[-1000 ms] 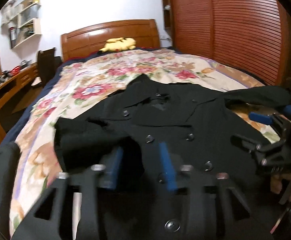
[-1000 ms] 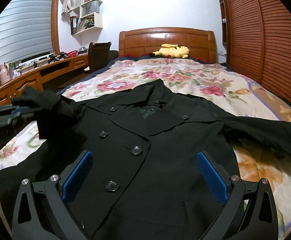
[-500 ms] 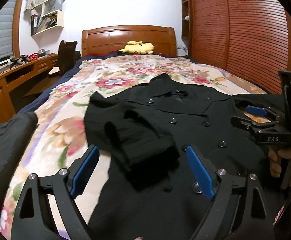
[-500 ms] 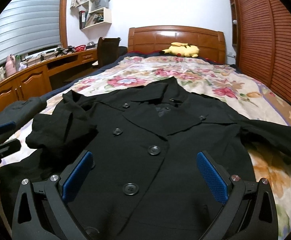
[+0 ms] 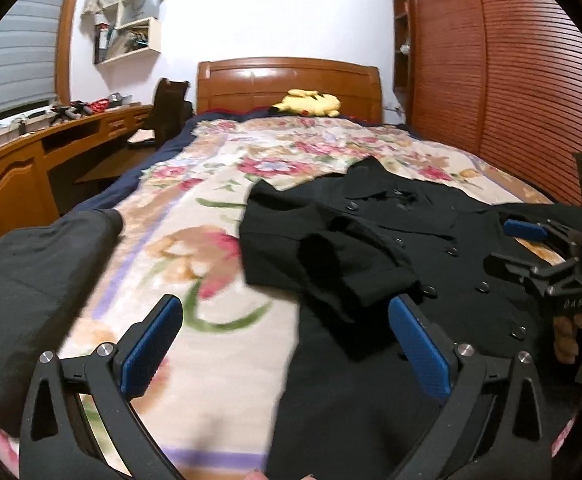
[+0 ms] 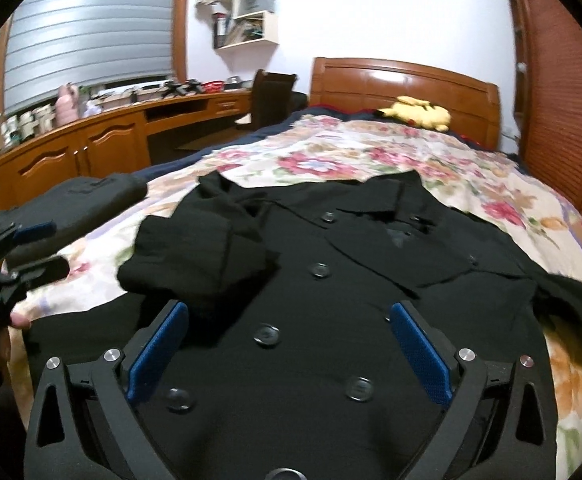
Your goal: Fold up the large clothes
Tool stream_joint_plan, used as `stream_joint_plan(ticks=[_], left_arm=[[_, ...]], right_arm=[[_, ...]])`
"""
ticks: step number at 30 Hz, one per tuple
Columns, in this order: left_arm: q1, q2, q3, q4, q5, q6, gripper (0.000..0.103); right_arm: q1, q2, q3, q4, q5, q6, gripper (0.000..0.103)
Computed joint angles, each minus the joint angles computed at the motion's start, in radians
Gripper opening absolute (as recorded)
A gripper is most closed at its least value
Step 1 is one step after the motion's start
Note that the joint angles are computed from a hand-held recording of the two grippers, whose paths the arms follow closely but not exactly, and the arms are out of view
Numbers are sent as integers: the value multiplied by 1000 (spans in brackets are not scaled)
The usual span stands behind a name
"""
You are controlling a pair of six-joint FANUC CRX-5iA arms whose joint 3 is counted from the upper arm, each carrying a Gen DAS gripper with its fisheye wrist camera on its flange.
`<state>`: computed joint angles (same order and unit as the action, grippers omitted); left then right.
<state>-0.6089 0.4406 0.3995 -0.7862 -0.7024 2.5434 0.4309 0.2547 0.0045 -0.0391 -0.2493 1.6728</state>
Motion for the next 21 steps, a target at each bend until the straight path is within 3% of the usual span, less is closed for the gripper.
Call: stream_joint_plan(ticks=[9, 13, 18, 21], left_arm=[[34, -54, -79, -26, 34, 75, 103], [42, -58, -89, -30, 28, 72, 103], [57, -67, -109, -11, 50, 65, 103], [67, -75, -125, 6, 80, 66, 103]], right_arm=[[19, 74, 133, -48, -120, 145, 93], [14, 124, 245, -129, -227, 255, 92], [24, 201, 344, -84, -331, 287, 92], [36, 245, 353, 39, -338, 236, 92]])
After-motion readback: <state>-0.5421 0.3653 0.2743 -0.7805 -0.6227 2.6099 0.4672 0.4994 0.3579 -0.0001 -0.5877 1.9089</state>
